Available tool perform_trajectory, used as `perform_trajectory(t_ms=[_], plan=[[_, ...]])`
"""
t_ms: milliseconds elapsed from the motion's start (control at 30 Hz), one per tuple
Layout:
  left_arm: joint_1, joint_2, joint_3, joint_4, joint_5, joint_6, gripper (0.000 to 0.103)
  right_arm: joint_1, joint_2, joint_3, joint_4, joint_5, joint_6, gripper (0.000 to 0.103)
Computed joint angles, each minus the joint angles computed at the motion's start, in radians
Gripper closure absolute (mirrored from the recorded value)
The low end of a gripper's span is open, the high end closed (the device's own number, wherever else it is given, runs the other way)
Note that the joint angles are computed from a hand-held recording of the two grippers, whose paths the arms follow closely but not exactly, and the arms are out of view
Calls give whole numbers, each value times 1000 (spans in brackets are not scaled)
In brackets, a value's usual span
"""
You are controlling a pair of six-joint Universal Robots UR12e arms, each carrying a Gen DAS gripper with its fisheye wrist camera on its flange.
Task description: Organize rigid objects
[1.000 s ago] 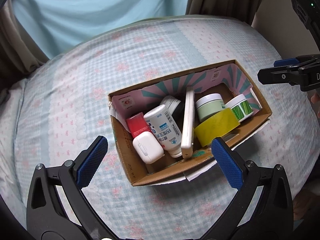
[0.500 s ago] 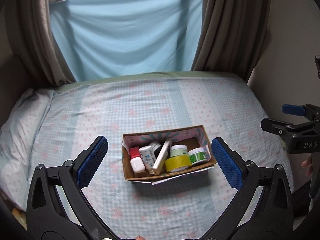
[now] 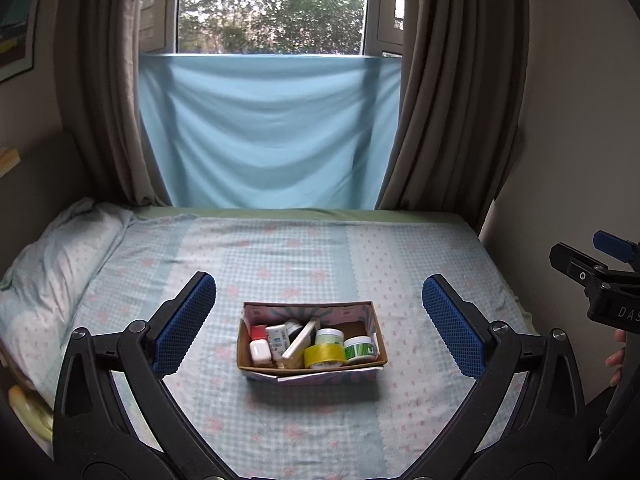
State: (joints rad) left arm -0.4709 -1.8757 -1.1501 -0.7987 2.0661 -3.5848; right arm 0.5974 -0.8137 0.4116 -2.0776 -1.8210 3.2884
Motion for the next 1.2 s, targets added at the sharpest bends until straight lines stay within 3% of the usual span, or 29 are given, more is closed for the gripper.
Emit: perform_trajectory(t_ms=[133, 400, 1200], plan=[[-20, 0, -11, 28, 50, 28, 0, 5, -43, 91, -73, -43, -7, 0], [-31, 5, -21, 38, 62, 19, 0, 0, -77, 155, -119, -42, 5, 0], [-37, -6, -6, 40, 77, 30, 0, -5, -88, 176, -132, -39, 28, 0]])
